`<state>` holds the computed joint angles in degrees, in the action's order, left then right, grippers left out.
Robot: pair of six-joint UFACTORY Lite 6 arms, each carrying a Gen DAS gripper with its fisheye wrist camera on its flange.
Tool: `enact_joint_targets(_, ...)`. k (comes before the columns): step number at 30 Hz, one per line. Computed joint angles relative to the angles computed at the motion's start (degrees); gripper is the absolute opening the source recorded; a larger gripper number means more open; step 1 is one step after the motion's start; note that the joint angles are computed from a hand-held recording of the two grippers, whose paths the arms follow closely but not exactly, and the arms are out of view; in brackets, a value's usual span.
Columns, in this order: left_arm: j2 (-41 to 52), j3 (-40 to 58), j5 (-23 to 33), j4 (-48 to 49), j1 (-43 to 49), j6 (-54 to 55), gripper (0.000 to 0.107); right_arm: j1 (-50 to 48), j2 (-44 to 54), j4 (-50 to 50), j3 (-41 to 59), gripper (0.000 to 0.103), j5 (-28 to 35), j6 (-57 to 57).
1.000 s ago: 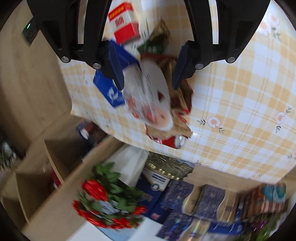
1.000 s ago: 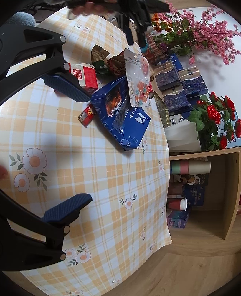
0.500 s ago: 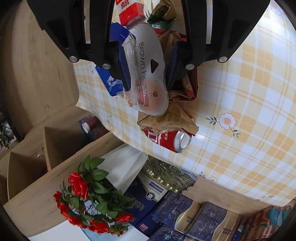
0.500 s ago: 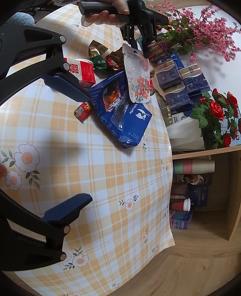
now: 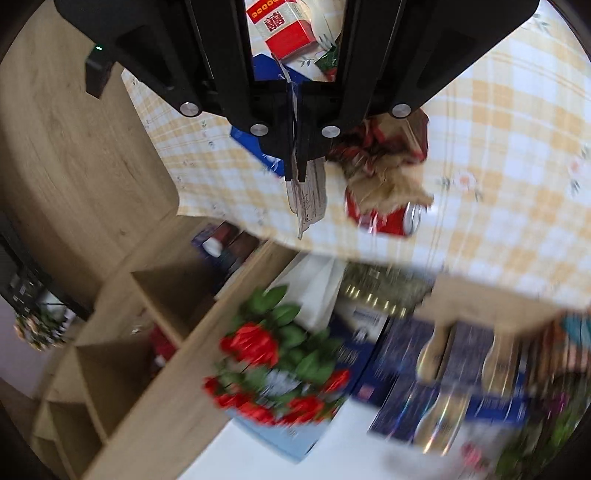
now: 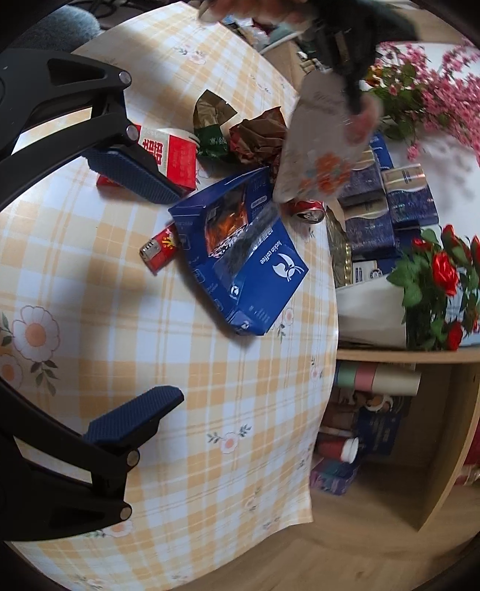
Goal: Collect trash
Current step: 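Grasp the white printed packet with the left tool while the right tool grasps a small clear bag, then carry both items over the bin and open both tools to drop them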
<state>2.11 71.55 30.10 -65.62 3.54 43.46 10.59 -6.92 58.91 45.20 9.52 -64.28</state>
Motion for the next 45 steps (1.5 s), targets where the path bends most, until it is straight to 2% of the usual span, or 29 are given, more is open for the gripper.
enact_joint_targets(6,-11.7,-5.1,2.7,2.6,3.2,0.4,0.001,2.2,5.6,-0.3,7.5,0.096,2.4,-5.2)
enact_joint_targets(9,-16.1,-8.1,5.8,3.2,6.5,0.9,0.001,3.3,11.3,1.9,14.2,0.085,3.2,-9.8)
enact_joint_targets(11,-19.0,-10.4,7.7,4.8,8.5,1.0,0.001,3.5,17.6,-4.4,21.4,0.083,5.5,-3.8)
enact_joint_targets(14,-20.9,-12.6,10.9,5.8,11.6,1.7,0.001,2.6,27.7,-10.2,33.0,0.071,11.5,4.9)
enact_joint_targets(15,-21.3,-13.1,11.7,6.1,12.4,1.8,0.001,2.5,30.4,-11.6,36.2,0.067,13.0,7.5)
enact_joint_targets(18,-22.4,-14.4,13.7,6.5,14.7,2.7,0.001,1.7,38.2,-11.2,45.4,0.064,18.5,10.4)
enact_joint_targets(25,-24.3,-16.7,16.6,6.7,18.1,4.2,0.001,2.6,44.8,-12.9,53.0,0.055,23.2,15.5)
enact_joint_targets(27,-24.6,-17.2,16.7,6.6,18.4,4.3,0.001,3.0,45.0,-13.6,53.0,0.050,23.6,15.6)
enact_joint_targets(29,-24.8,-17.7,16.5,6.7,18.4,4.1,0.001,3.7,44.6,-14.6,51.8,0.039,23.5,15.8)
enact_joint_targets(31,-25.3,-18.3,16.3,7.2,18.2,3.6,0.001,3.7,44.4,-15.9,51.8,0.017,23.7,17.5)
enact_joint_targets(32,-25.6,-18.5,16.2,7.5,18.1,3.2,0.001,3.8,43.1,-16.2,50.3,0.016,22.4,18.3)
enact_joint_targets(33,-25.9,-18.6,16.3,7.8,18.0,2.8,0.001,3.5,42.0,-14.7,48.9,0.005,21.8,17.0)
enact_joint_targets(38,-28.6,-19.2,16.5,10.4,17.2,0.6,0.001,0.6,32.8,-2.3,39.3,0.005,19.3,9.3)
enact_joint_targets(45,-35.3,-21.4,17.7,14.3,13.7,-5.5,0.001,-3.4,15.2,6.7,23.2,0.005,24.6,2.0)
